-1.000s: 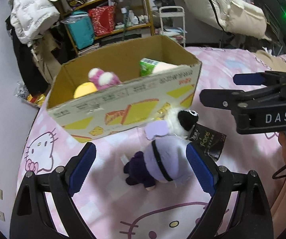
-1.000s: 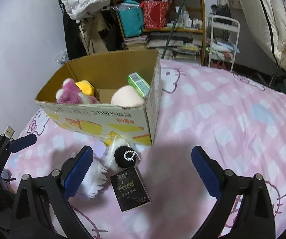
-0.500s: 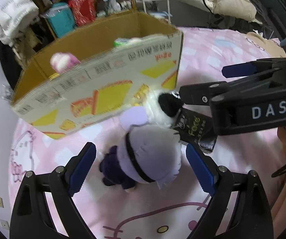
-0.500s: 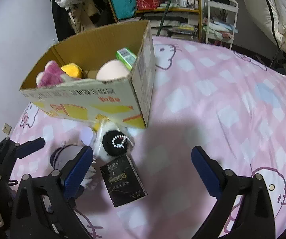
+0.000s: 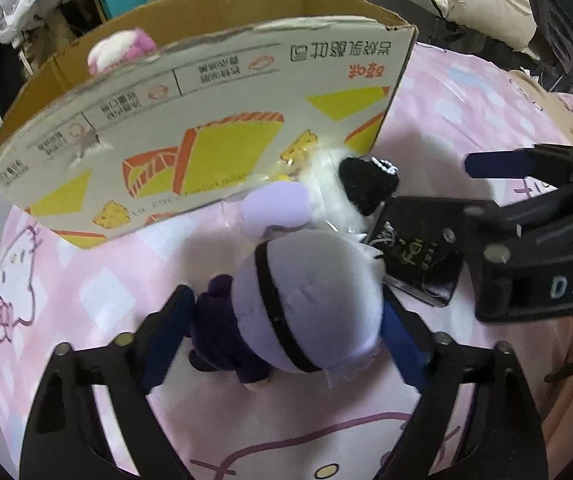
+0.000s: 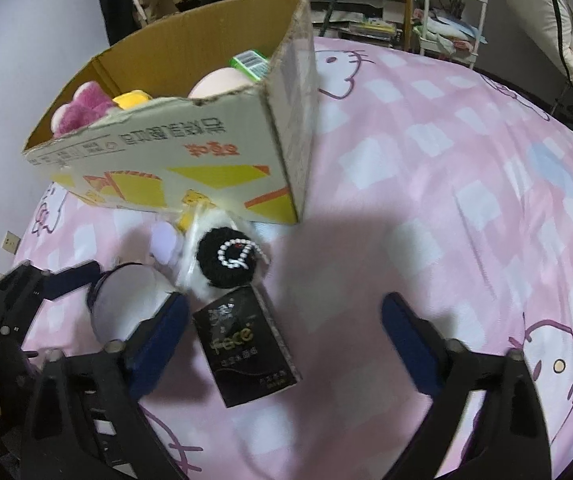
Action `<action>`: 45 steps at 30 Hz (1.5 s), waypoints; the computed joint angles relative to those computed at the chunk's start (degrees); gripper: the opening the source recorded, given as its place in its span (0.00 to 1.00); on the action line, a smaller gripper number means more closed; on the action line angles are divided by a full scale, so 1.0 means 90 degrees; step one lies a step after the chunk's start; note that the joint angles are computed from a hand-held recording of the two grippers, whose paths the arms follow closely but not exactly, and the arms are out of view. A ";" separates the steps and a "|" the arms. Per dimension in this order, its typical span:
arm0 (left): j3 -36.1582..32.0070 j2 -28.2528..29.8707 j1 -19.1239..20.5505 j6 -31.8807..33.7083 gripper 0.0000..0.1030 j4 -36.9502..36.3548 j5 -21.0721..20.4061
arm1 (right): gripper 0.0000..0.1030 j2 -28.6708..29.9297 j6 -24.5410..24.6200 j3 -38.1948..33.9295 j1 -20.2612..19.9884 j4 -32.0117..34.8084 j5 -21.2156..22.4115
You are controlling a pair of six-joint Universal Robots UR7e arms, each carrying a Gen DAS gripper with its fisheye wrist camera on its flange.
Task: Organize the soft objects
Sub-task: 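Lower the left tool onto the purple doll while the right tool reaches the black Face pack, then grasp and lift the purple doll with the left tool while the right tool lifts the Face pack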
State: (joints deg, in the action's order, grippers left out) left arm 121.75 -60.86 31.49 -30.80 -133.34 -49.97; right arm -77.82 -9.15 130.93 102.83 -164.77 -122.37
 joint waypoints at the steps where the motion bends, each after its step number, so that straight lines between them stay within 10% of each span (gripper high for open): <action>1: 0.0018 -0.0009 -0.0021 -0.0010 0.81 -0.0024 0.0020 | 0.87 0.0017 -0.0025 -0.0019 0.0018 0.0024 0.0053; 20: 0.0201 -0.0508 -0.0141 -0.0698 0.76 0.0547 0.0076 | 0.80 0.0036 0.0061 -0.0070 -0.0124 0.0589 0.0288; 27: 0.0333 -0.0796 -0.0188 -0.0847 0.60 0.0570 -0.0026 | 0.78 -0.0014 0.0045 -0.0023 -0.0099 0.0776 0.0363; 34: 0.0397 -0.1047 -0.0167 -0.1240 0.60 0.0702 -0.0028 | 0.54 0.0239 -0.0020 -0.0025 0.0039 0.0744 0.0047; 45: 0.0644 -0.1363 -0.0610 -0.1518 0.60 0.0623 0.0558 | 0.53 0.0019 -0.0076 0.0133 0.0061 0.0284 0.0170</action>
